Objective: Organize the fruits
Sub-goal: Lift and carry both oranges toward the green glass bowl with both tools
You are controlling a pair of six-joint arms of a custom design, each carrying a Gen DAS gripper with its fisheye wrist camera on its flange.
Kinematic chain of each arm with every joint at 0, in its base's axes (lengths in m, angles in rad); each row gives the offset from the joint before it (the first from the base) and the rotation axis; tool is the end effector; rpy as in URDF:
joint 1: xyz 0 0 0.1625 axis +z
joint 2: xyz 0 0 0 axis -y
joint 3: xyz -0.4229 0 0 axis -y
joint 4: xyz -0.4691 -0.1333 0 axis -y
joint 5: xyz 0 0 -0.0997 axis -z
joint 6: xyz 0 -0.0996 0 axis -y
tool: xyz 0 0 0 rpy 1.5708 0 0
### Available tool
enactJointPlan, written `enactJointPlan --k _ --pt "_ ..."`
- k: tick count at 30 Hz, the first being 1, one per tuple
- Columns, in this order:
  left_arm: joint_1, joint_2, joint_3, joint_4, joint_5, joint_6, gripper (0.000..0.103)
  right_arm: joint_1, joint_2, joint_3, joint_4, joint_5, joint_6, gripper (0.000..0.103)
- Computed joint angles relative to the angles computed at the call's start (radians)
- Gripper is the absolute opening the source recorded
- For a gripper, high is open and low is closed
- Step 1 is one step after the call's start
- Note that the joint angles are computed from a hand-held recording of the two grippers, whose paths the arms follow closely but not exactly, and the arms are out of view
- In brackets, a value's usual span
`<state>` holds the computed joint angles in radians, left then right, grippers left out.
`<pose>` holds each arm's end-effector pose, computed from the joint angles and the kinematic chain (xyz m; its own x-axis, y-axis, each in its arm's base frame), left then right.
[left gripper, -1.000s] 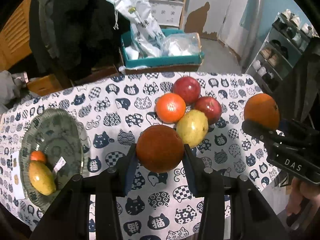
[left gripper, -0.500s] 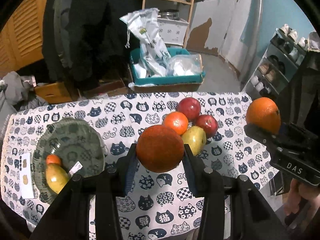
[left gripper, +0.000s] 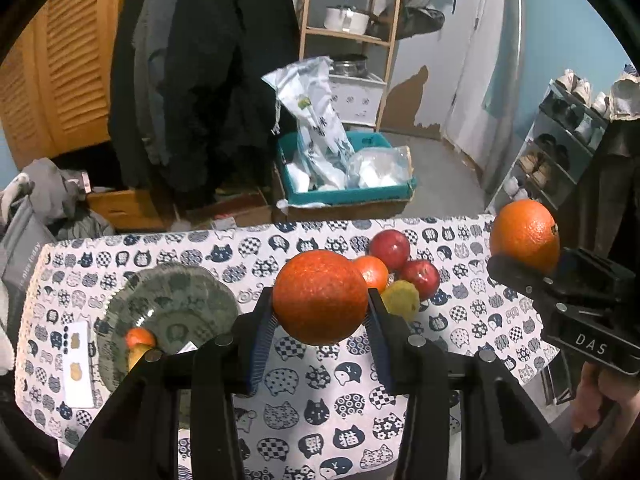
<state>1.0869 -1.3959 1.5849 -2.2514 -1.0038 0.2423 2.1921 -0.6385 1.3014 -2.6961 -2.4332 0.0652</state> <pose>-0.1426 -0.6728 0.4638 -0.7410 0.3503 -0.5729 0.6056 0.7173 -0.3446 0.5286 -0.6393 0.1123 -0.7586 -0.0556 0.6491 -0.4725 0.7329 -0.4894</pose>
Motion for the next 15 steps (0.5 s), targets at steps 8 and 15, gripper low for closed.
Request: enactJointPlan --k 8,15 --pt "0.013 -0.01 -0.017 -0.015 0.005 0.008 0.044 0.016 0.047 -0.072 0.004 0.029 -0.035 0.062" --pt "0.031 -0.014 -0.033 -0.027 0.012 0.012 0.044 0.02 0.096 -0.141 0.033 0.056 -0.048 0.062"
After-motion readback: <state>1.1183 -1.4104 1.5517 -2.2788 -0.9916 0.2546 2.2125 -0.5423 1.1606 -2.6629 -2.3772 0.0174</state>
